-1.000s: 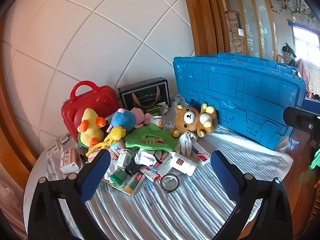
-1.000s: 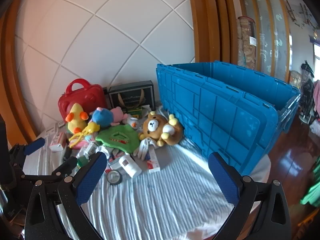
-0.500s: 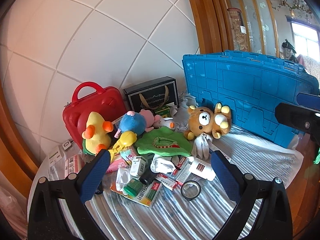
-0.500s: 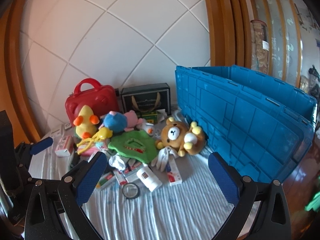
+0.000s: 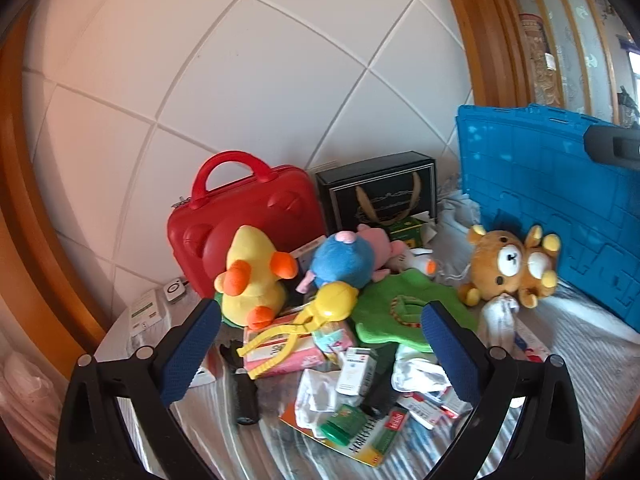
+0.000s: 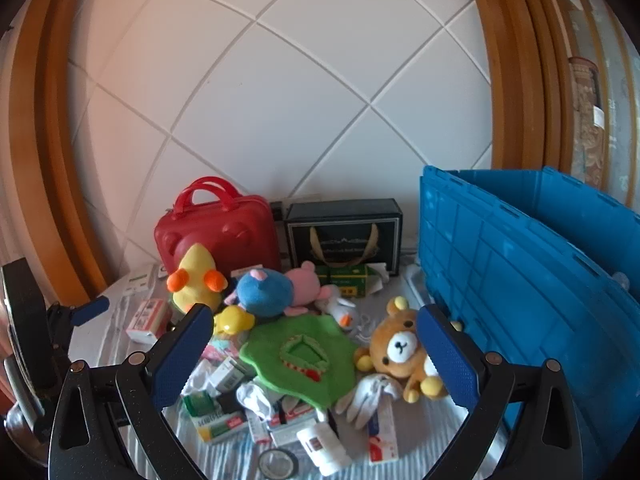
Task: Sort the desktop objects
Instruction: 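Move both tools toward the yellow duck and blue pig plush toys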
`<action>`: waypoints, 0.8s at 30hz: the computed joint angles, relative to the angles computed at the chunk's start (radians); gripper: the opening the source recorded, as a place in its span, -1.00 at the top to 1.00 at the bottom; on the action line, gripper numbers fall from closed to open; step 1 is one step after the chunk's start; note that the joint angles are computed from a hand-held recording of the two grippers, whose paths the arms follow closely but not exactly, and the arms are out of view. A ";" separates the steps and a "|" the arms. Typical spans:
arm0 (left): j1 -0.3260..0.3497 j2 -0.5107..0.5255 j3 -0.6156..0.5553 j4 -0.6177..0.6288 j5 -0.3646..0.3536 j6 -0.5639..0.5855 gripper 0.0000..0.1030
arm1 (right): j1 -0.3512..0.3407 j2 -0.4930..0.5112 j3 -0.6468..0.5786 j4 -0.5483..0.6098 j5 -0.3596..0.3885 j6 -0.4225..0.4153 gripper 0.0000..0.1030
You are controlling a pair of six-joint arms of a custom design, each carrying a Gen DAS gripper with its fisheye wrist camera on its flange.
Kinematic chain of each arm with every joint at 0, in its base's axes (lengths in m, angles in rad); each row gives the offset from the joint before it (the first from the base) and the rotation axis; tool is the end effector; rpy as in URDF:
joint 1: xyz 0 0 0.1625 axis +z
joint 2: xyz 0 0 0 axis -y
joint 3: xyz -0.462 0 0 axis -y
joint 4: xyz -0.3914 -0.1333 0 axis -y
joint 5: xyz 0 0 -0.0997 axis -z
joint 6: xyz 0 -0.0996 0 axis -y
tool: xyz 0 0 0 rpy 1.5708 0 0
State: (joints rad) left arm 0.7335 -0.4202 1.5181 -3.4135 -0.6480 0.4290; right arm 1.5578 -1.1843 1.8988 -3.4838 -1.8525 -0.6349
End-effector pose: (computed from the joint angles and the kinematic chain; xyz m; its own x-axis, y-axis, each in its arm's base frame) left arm -0.3881 -0.6361 0.0259 -0.5054 0.2835 -0.8150 0.8317 0.4116 -0.3726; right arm 0.0979 -0.5965 0.3920 -0.7734 0.0028 0.6339 -0.5639 0.4538 -0.6900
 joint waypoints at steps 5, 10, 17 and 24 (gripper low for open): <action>0.057 0.016 -0.093 0.096 0.070 -0.040 -0.98 | -0.016 0.079 -0.142 0.175 0.040 0.032 -1.00; 0.107 0.056 -0.201 0.095 0.085 0.033 -0.98 | -0.022 0.179 -0.268 0.263 0.053 0.021 -1.00; 0.179 0.105 -0.327 0.143 0.032 0.083 -0.98 | -0.024 0.329 -0.466 0.443 0.054 0.033 -1.00; 0.236 0.180 -0.493 0.234 -0.061 0.103 -0.98 | -0.030 0.502 -0.720 0.571 0.013 0.045 -1.00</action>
State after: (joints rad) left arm 0.9693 -0.2399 1.0254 -3.1790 -0.7088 0.5322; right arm 1.5276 -0.6820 1.1787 -2.9123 -1.8400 -0.5894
